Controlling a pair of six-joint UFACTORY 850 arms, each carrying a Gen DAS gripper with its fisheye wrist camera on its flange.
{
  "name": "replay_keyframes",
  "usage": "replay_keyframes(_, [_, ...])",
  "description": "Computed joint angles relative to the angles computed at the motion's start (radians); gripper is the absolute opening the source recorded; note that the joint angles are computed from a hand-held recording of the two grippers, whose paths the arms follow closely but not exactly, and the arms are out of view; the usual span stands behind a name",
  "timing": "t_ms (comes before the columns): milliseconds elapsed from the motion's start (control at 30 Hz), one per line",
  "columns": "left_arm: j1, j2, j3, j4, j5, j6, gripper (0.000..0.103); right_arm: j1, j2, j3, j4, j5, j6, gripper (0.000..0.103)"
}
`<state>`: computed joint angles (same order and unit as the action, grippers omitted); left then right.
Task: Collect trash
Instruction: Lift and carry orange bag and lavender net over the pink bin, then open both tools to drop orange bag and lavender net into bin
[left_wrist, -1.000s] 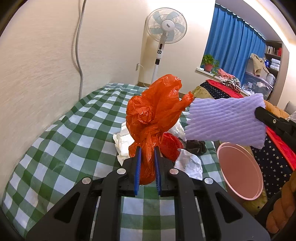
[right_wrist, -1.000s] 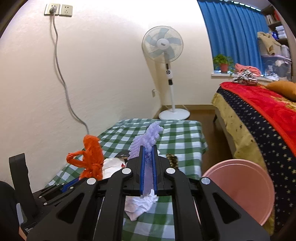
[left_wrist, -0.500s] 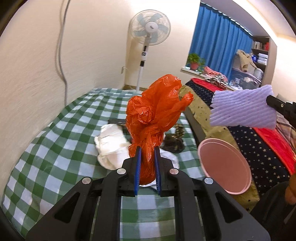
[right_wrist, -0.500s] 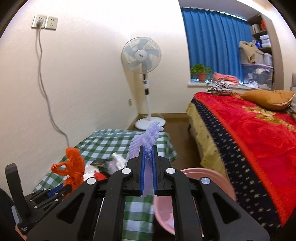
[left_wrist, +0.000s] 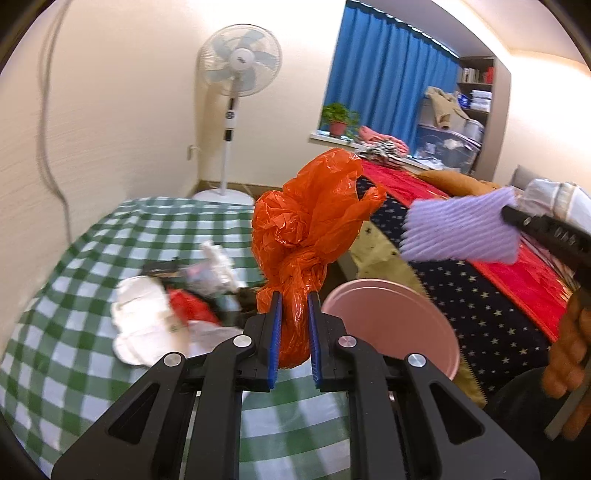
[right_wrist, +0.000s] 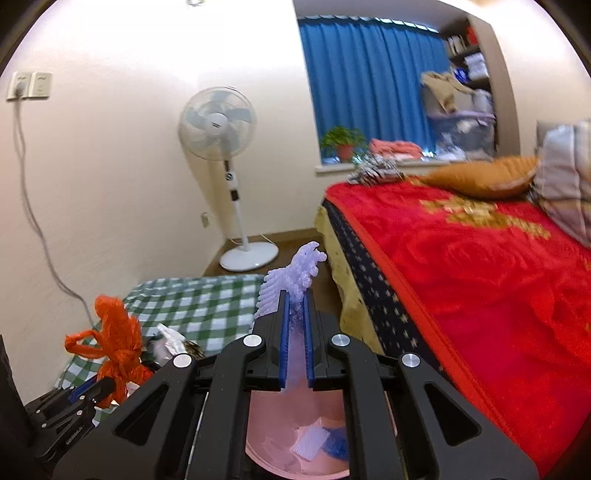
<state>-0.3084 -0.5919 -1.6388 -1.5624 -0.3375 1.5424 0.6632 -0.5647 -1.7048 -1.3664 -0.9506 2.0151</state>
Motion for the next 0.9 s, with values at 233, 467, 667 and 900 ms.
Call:
replay_keyframes(233, [-0.045,-0.06,-0.073,0.074,-0.022,-0.074,0.013,-0.003,-0.024,-0.009,0.034,-0.057,-0.028,0.008])
replay_keyframes(467, [-0.078,-0.144,-0.187,0.179,-0.038,-0.182,0.013,-0.019,-0.064,-0.056,0.077,-0.084,-0.095,0.008])
replay_keyframes(667, [-0.094,-0.198,-0.26,0.268,-0.066,-0.269,0.013,-0.023,-0.077,-0.072,0.096,-0.096,-0.108,0.007])
replay_keyframes(900, [-0.101,-0.243,-0.324,0.344,-0.111,-0.351,0.014,-0.025,-0.086,-0.088,0.114,-0.112,-0.108,0.008])
